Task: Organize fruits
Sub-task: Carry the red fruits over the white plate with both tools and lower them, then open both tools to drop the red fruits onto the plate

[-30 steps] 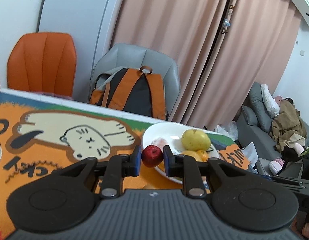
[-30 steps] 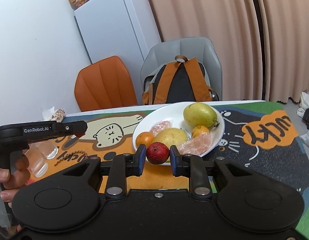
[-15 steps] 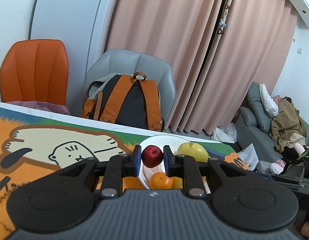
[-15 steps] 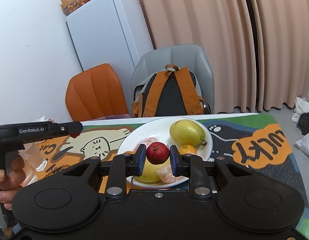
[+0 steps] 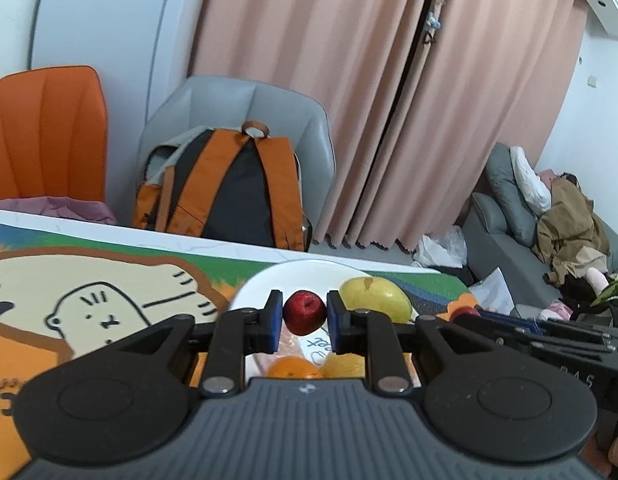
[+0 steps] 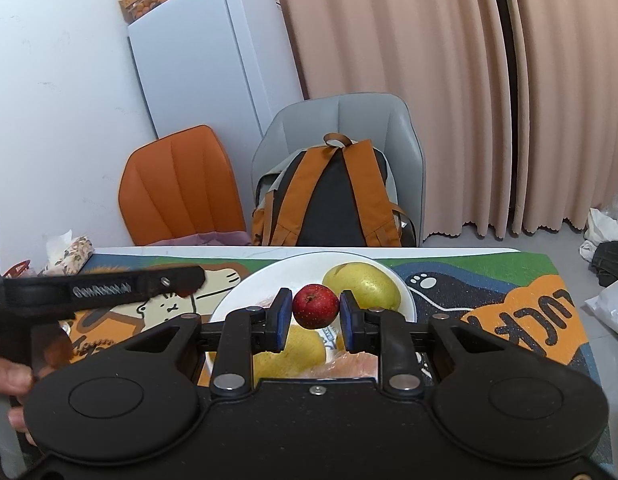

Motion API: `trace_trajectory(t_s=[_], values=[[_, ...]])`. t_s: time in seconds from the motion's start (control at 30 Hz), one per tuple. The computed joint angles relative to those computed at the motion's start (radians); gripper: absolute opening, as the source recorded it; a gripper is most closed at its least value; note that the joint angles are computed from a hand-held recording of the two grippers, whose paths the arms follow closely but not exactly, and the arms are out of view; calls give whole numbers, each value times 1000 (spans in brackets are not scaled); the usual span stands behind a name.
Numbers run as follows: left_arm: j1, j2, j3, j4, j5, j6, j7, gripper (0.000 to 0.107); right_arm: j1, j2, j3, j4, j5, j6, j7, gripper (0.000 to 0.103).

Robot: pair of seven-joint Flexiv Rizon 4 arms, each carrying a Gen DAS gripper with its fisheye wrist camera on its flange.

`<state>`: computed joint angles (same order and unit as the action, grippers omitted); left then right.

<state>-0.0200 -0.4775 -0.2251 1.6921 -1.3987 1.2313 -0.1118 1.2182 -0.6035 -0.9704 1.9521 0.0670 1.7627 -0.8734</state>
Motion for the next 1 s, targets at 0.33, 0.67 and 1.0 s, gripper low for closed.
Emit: trace_trajectory(t_s=[0.33,0.67,1.0], values=[[-4,-72,-22,-47,93,37,-91,24,-92,-8,83,-38,-25,-4,9,24],[46,-51,-47,-22,125,47,-127,29,-151,-20,138,-79,-49,-7,25,24],[66,-19,-26,9,108,63,-122,57,-212,-27,210,-140,-76,-12,53,31]])
